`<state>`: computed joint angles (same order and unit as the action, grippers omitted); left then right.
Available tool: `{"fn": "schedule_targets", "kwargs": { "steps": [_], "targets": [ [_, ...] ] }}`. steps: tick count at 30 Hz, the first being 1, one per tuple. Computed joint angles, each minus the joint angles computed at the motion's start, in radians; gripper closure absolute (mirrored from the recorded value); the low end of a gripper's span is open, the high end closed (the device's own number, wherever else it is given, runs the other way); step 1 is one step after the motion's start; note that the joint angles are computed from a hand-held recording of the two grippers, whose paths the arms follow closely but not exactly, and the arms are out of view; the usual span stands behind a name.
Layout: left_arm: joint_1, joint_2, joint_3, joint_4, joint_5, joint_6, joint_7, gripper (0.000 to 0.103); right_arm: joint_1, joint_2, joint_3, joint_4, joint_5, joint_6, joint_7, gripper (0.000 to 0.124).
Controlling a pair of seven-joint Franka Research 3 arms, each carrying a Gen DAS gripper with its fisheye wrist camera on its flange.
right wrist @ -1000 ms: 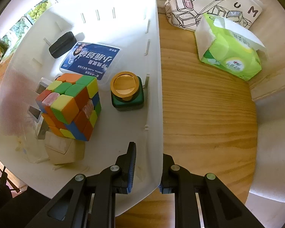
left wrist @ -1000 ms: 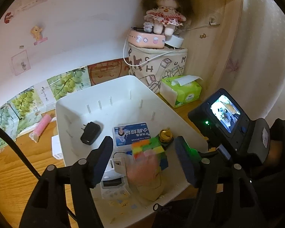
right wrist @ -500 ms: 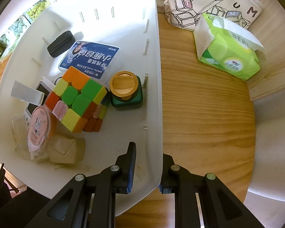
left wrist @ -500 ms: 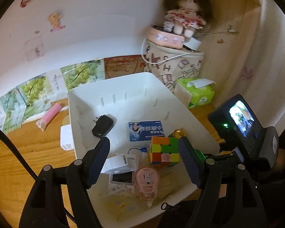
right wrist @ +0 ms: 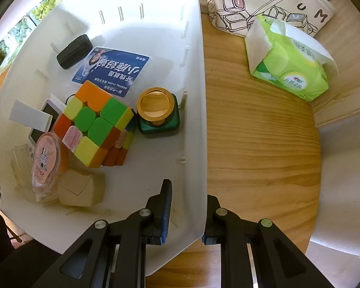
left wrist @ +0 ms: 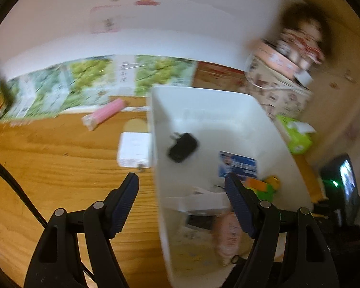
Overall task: Organize rigid objects
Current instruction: 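Move the left tool back to the white square block on the desk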
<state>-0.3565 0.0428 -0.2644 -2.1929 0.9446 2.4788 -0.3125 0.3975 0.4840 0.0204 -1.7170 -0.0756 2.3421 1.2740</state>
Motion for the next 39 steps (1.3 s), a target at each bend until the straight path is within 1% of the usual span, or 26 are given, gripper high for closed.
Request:
{"fn": "schedule_targets", "kwargs": {
  "steps": [4,7,11,13,15,16,17,19,23,25,28,30,31,34,36,38,39],
  "targets": [
    [0.017,-0.044,0.006,-0.062,-0.033,-0.024,-0.057,0.026,0.006,0.006,-0.002,0.006,-0.008,-0.004,0.008,0.104],
    [0.037,-0.069,0.009,-0.102,-0.059,-0.021,-0.070,0.026,0.007,0.009,-0.003,0.005,-0.010,-0.003,0.008,0.104],
    [0.063,-0.087,0.012,-0.137,-0.087,-0.003,-0.022,0.026,0.011,0.011,-0.005,0.006,-0.018,-0.005,0.012,0.104],
    [0.081,-0.095,0.021,-0.161,-0.093,0.041,0.027,0.026,0.012,0.013,-0.005,0.008,-0.021,-0.007,0.014,0.104],
    [0.101,-0.097,0.033,-0.182,-0.123,0.101,0.106,0.026,0.013,0.015,-0.006,0.011,-0.023,-0.010,0.016,0.104],
    [0.108,-0.095,0.036,-0.186,-0.144,0.116,0.150,0.026,0.014,0.016,-0.006,0.012,-0.024,-0.011,0.018,0.104],
    [0.115,-0.090,0.039,-0.187,-0.165,0.126,0.198,0.026,0.015,0.017,-0.006,0.014,-0.025,-0.013,0.020,0.104],
    [0.126,-0.076,0.047,-0.183,-0.219,0.136,0.336,0.026,0.018,0.019,-0.008,0.018,-0.031,-0.017,0.025,0.104],
    [0.146,-0.057,0.057,-0.177,-0.289,0.161,0.531,0.024,0.026,0.026,-0.012,0.026,-0.045,-0.024,0.036,0.104],
    [0.155,-0.044,0.063,-0.167,-0.321,0.173,0.652,0.024,0.030,0.030,-0.014,0.032,-0.052,-0.028,0.044,0.104],
    [0.165,-0.023,0.068,-0.144,-0.301,0.183,0.795,0.024,0.035,0.037,-0.016,0.039,-0.061,-0.035,0.057,0.104],
    [0.171,-0.004,0.071,-0.125,-0.323,0.193,0.896,0.024,0.038,0.044,-0.017,0.046,-0.066,-0.041,0.065,0.104],
    [0.174,0.008,0.072,-0.113,-0.341,0.194,0.966,0.024,0.042,0.049,-0.020,0.052,-0.072,-0.047,0.072,0.104],
    [0.181,0.036,0.075,-0.083,-0.371,0.189,1.121,0.024,0.048,0.055,-0.023,0.059,-0.084,-0.053,0.085,0.104],
    [0.184,0.059,0.078,-0.056,-0.383,0.168,1.218,0.024,0.049,0.060,-0.023,0.064,-0.086,-0.060,0.093,0.104],
    [0.182,0.074,0.085,-0.040,-0.363,0.158,1.268,0.024,0.051,0.066,-0.024,0.072,-0.088,-0.068,0.104,0.104],
    [0.185,0.084,0.085,-0.031,-0.370,0.151,1.315,0.024,0.053,0.070,-0.025,0.077,-0.090,-0.073,0.110,0.104]
  ]
}}
